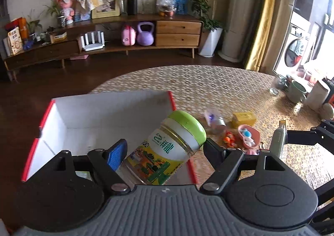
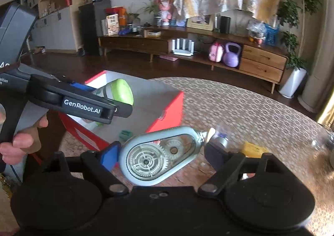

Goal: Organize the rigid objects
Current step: 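Carry the tape roller and jar with both tools over the red box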

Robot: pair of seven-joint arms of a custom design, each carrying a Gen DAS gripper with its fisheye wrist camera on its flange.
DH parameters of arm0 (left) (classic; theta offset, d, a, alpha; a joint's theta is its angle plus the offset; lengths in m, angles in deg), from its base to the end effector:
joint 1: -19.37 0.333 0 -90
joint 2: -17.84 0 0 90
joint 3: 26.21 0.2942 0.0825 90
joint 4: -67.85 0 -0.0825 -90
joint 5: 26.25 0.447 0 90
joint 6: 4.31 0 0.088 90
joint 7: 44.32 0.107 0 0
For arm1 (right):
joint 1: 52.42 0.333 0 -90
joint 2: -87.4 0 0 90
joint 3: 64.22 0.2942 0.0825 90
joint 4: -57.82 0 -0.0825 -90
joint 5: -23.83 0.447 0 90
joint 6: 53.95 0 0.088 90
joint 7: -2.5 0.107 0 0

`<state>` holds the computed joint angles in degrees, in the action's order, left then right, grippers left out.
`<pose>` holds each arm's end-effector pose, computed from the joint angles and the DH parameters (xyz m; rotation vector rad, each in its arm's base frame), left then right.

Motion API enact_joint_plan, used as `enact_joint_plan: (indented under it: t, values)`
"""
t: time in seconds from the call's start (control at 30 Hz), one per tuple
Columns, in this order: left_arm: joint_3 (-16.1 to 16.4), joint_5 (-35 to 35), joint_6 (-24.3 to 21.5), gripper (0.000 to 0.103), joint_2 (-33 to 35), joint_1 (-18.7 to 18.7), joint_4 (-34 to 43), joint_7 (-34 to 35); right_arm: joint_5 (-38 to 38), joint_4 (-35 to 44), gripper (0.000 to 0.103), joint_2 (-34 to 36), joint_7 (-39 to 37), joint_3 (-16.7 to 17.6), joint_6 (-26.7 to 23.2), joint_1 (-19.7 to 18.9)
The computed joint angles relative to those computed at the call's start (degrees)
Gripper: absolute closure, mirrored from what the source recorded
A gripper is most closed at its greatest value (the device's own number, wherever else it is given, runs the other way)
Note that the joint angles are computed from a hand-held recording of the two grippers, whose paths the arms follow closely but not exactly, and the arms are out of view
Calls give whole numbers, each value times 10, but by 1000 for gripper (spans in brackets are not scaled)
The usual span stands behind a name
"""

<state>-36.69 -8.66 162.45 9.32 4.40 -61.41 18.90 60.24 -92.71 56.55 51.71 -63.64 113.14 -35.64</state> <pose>0.5341 -0.2772 0.4632 -1.5500 2.0079 -0.9105 0.4705 0.1086 0.4603 -1.9764 1.2340 -0.5636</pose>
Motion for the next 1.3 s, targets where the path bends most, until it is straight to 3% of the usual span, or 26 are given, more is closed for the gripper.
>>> enact_joint_plan:
  t: [0.13,0.33,0.77,0.93,1.3]
  values:
    - [13,-8,1,23,-5,10,-5,7,-2,26,17,31,-8,7,7,14]
    - [13,35,-9,23,1,43,0,-26,-2,76,17,95,-20,16,19,31]
    - [21,62,-29,23,79,86,61,-34,-118,196,17,256,43,61,21,10]
    - [18,74,-49,23,122,95,103,-31,-188,254,17,316,104,56,-10,13]
    - [8,38,-142,23,215,99,216,1,-314,357,18,409,203,24,-109,43]
